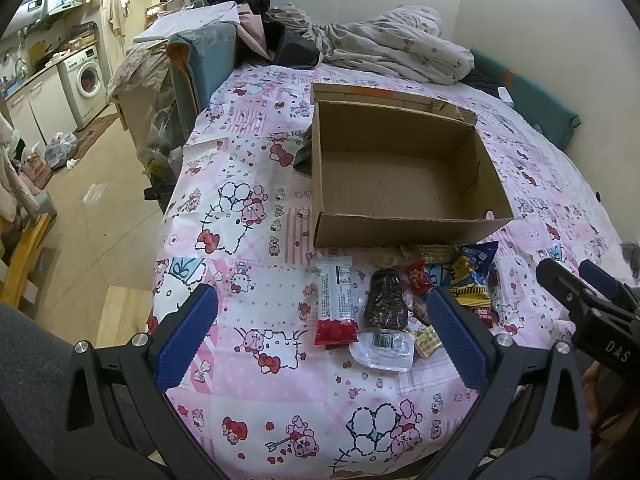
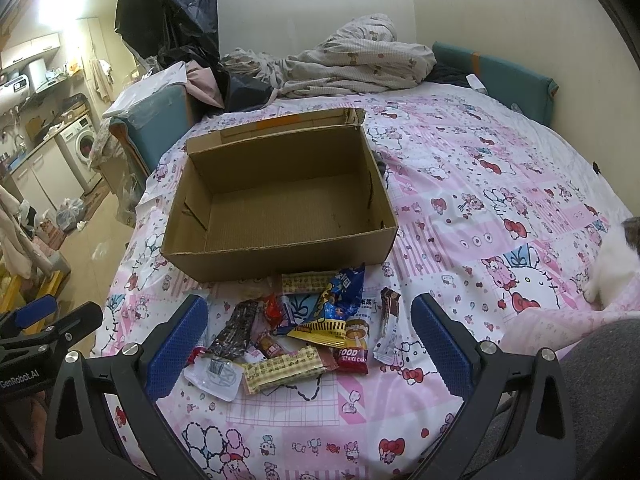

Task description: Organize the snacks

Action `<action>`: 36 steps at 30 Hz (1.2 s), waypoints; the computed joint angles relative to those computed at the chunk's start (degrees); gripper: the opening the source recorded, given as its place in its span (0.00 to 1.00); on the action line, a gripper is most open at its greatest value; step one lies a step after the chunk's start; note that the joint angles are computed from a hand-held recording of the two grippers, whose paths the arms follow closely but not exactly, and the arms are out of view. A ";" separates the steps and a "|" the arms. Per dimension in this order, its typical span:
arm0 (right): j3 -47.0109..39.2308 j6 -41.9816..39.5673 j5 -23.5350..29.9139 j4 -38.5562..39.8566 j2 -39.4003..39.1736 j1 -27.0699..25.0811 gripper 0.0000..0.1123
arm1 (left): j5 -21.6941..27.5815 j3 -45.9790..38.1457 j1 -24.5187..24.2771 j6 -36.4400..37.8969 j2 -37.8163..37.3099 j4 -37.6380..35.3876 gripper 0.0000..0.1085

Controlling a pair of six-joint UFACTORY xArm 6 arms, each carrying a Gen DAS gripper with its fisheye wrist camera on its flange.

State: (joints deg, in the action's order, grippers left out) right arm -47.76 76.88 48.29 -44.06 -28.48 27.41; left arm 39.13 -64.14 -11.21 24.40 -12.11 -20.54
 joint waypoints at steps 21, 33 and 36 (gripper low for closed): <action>-0.08 0.09 0.31 0.35 0.25 0.13 0.92 | -0.01 -0.20 0.00 -0.32 0.18 0.35 0.95; -0.09 -0.04 0.35 0.68 0.20 0.12 0.92 | -0.22 -0.14 0.09 -0.50 0.20 0.45 0.95; -0.11 -0.07 0.34 0.67 0.17 0.10 0.92 | -0.16 -0.15 0.17 -0.37 0.22 0.37 0.95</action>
